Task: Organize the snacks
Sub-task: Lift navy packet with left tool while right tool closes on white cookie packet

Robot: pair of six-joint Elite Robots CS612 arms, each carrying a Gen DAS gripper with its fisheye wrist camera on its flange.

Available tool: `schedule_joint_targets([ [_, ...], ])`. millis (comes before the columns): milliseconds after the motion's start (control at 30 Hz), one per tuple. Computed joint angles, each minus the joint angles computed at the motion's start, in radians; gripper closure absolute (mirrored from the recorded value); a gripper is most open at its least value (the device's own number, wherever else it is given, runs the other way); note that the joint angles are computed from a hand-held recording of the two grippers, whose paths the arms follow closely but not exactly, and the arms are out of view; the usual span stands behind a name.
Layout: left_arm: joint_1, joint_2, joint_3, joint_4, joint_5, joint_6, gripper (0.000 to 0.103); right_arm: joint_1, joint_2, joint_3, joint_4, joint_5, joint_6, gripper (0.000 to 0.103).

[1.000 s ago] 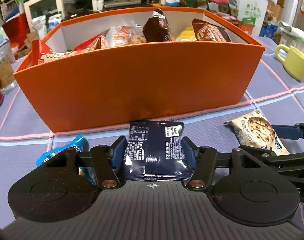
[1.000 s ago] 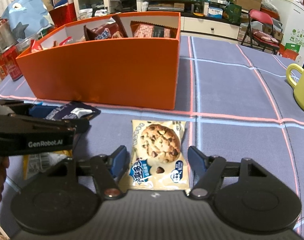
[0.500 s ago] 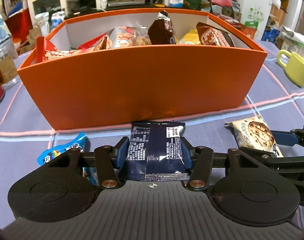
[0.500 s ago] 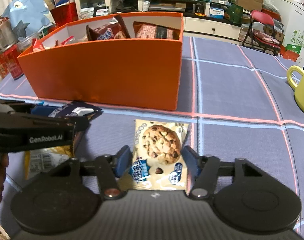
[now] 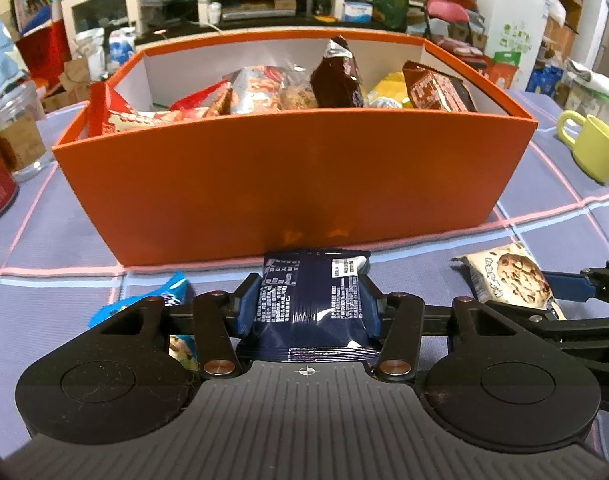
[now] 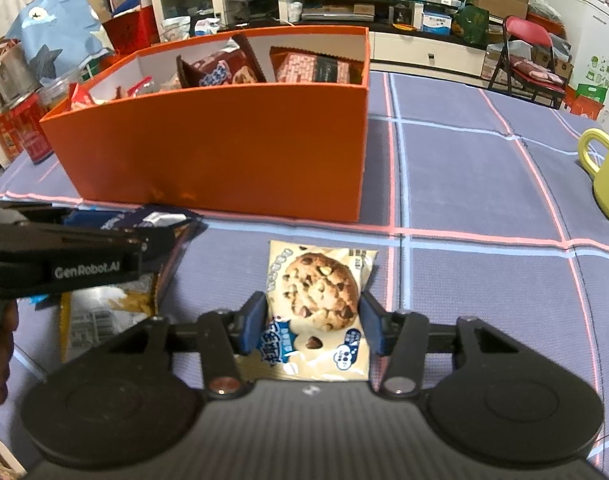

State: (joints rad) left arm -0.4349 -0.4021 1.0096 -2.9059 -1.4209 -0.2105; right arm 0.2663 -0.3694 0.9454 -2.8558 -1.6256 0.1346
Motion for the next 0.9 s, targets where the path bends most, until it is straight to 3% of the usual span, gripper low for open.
schedule_joint_targets([
  [200, -0.007, -0.005, 0.008, -0.014, 0.04, 0.017, 0.08, 0.002, -0.004, 0.007, -0.015, -0.004, -0.013, 0.05],
  [900, -0.009, -0.032, 0.055, -0.087, 0.053, 0.027, 0.08, 0.007, -0.023, 0.037, -0.07, 0.006, -0.03, 0.05],
])
